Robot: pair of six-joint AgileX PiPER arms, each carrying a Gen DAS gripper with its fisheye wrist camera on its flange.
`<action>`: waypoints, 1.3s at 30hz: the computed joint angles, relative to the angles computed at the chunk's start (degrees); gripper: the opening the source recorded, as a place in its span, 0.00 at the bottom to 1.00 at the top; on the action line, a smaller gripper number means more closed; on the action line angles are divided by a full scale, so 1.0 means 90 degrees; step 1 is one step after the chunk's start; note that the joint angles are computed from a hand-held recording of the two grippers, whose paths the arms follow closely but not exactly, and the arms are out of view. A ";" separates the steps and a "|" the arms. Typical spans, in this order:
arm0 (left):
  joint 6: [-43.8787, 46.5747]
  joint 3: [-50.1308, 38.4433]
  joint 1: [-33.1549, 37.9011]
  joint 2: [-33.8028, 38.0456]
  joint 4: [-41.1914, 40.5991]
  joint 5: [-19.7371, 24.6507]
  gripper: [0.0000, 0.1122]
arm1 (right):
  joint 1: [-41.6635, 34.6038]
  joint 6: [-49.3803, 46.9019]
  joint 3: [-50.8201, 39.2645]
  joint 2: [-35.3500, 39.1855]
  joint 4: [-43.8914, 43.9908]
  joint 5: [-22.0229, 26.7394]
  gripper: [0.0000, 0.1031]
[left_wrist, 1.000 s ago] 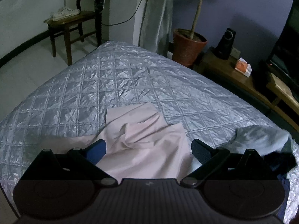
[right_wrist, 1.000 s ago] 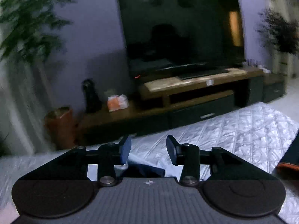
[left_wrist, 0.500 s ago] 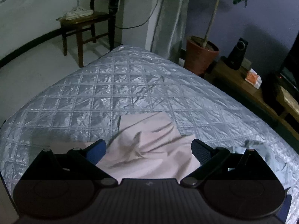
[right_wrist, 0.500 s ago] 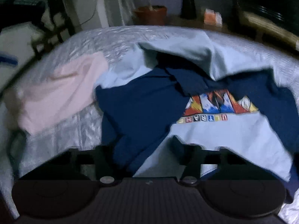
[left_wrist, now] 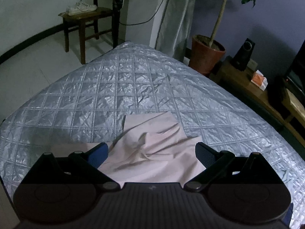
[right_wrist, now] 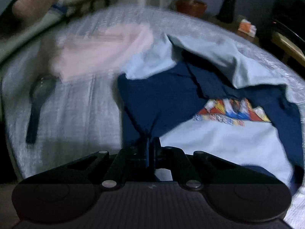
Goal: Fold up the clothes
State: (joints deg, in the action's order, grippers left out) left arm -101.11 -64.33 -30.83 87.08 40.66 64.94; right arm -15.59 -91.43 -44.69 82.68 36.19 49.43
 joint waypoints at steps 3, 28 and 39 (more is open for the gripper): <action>0.0106 -0.0031 -0.0013 0.0033 -0.0028 -0.0065 0.87 | -0.0817 -0.0054 -0.0519 0.0124 -0.0827 -0.0898 0.06; 0.0840 -0.0614 -0.0225 0.0708 -0.0361 -0.0289 0.87 | 0.0591 0.1317 -0.2966 0.2832 0.1695 -0.0430 0.22; 0.0828 -0.0566 -0.0219 0.0636 -0.0413 -0.0322 0.87 | -0.0773 0.0332 -0.3420 0.2068 -0.0440 0.0188 0.57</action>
